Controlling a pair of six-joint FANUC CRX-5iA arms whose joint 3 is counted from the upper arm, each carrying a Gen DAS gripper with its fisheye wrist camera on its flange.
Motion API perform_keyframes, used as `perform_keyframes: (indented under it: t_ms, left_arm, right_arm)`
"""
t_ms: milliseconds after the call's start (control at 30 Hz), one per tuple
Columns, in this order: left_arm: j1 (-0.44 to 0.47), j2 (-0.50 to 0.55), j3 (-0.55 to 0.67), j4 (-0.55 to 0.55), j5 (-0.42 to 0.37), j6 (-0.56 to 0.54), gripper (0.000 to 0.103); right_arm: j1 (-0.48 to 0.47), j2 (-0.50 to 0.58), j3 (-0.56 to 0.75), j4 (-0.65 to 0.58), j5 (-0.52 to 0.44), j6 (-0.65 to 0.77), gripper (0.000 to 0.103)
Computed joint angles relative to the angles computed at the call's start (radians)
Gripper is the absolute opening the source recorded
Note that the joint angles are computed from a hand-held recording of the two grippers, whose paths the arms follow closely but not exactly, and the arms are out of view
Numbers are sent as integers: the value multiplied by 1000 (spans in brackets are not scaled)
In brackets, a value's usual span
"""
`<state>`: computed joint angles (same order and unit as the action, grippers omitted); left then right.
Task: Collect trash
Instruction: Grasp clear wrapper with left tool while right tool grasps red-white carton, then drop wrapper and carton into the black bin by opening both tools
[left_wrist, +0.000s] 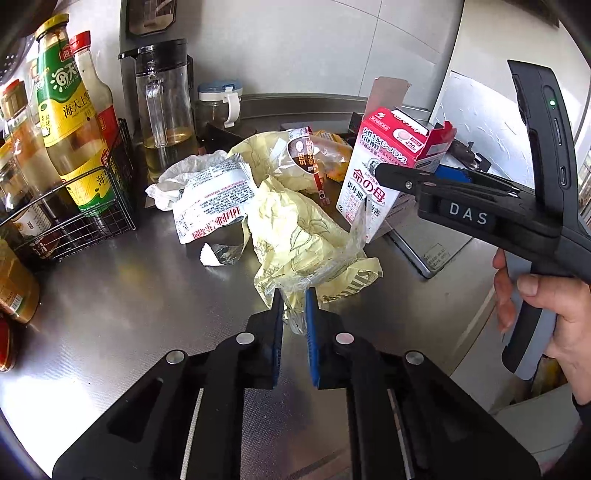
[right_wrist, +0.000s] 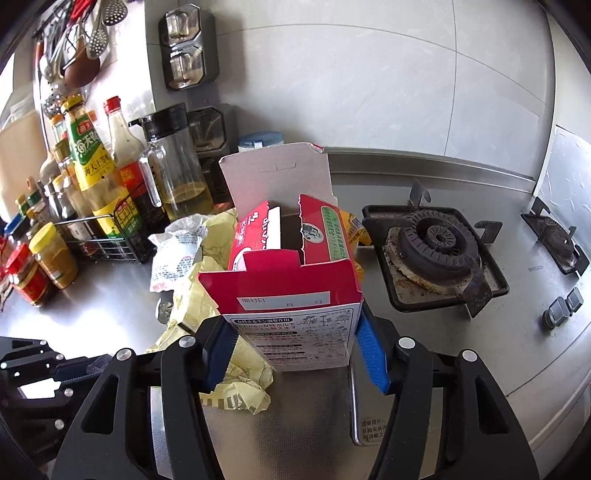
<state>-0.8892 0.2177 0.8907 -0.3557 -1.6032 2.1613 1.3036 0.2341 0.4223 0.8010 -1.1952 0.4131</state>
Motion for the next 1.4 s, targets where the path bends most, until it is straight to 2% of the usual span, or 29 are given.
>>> perform_keyframes:
  t_ms: [200, 500, 700, 833, 1033, 1233, 1400]
  left_arm:
    - [-62, 15, 81, -74, -42, 17, 7]
    - [-247, 77, 276, -258, -211, 65, 7]
    - [-390, 96, 312, -346, -309, 204, 7]
    - [-457, 82, 246, -337, -326, 345, 7]
    - [-493, 28, 44, -239, -290, 565, 7]
    - [-468, -48, -220, -112, -177, 736, 7]
    - [-418, -106, -449, 10, -26, 837, 7]
  right_arm:
    - [39, -65, -48, 52, -15, -36, 60]
    - [172, -216, -185, 78, -62, -124, 60]
    - [305, -318, -296, 63, -73, -204, 60]
    - [380, -366, -360, 23, -73, -239, 60]
    - [438, -412, -470, -83, -59, -302, 60]
    - [433, -417, -572, -191, -1, -345, 60]
    - [386, -402, -646, -278, 103, -376, 60]
